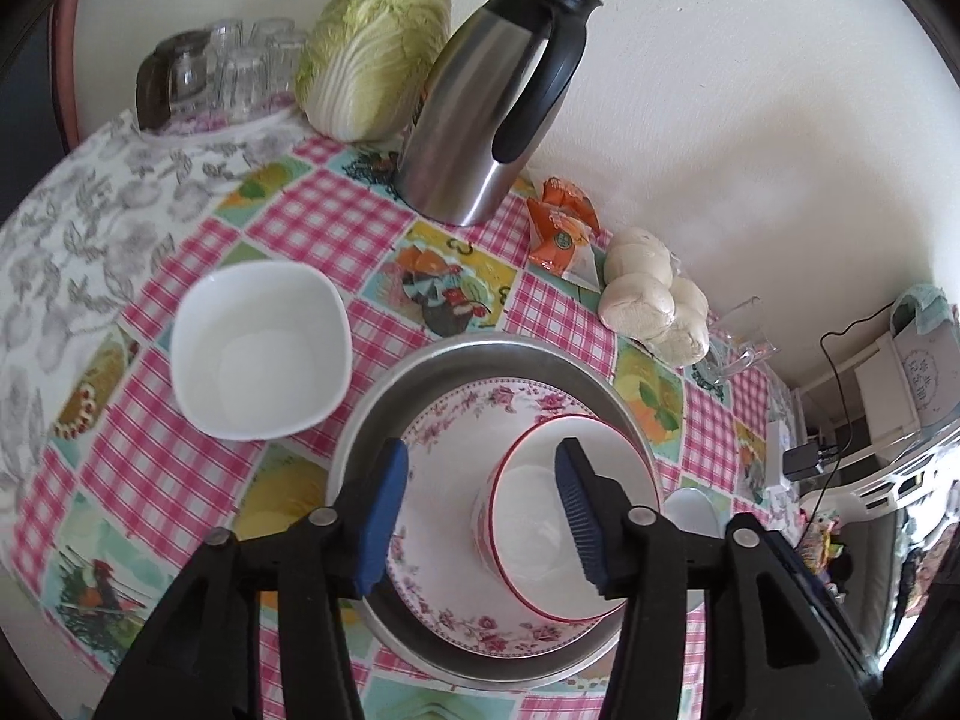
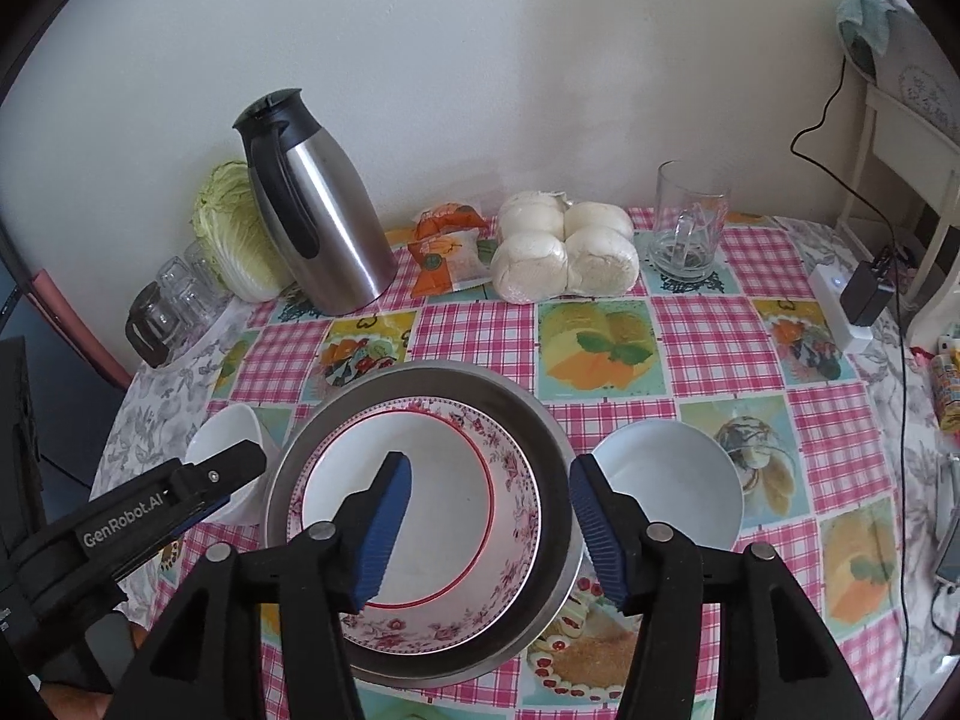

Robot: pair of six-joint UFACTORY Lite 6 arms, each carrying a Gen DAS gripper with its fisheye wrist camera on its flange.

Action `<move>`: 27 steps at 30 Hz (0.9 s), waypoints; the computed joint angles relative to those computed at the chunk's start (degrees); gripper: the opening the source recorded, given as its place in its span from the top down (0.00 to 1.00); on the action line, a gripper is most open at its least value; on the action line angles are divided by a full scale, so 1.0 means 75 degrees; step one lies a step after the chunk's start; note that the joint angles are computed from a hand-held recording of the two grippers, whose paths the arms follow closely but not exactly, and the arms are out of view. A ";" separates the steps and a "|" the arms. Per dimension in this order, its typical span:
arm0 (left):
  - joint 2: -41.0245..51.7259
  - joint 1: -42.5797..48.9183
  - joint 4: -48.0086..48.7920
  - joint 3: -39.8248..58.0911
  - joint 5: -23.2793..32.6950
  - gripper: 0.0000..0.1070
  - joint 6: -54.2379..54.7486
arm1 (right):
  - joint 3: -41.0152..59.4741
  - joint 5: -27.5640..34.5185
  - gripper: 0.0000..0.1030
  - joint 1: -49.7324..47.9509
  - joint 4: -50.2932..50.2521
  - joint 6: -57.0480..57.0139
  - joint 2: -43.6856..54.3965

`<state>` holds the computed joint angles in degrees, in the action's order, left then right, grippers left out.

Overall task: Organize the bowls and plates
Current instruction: 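Lower the red-rimmed bowl onto the pink-floral plate and open the right gripper, then move the right gripper toward the square white bowl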

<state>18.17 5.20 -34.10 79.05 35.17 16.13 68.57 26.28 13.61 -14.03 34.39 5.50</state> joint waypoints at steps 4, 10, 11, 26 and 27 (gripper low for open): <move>-0.0244 -0.0151 0.0820 0.0015 -0.0138 0.39 -0.0421 | -0.0004 0.0228 0.30 0.0009 -0.0622 0.0560 -0.0184; -0.0363 -0.0273 0.1579 0.0017 -0.0256 0.34 -0.0832 | 0.0038 0.0235 0.19 -0.0162 -0.0478 0.0469 -0.0084; -0.0364 -0.0290 0.1705 0.0018 -0.0275 0.29 -0.0918 | 0.0030 0.0226 0.16 -0.0180 -0.0451 0.0456 -0.0062; -0.0449 -0.0370 0.2938 -0.0206 -0.0849 0.04 -0.2005 | 0.0022 -0.0090 0.00 0.0056 -0.0889 0.0662 0.0351; -0.0434 -0.0360 0.2989 -0.0202 -0.0853 0.04 -0.2071 | 0.0031 -0.0111 0.00 0.0075 -0.0911 0.0687 0.0390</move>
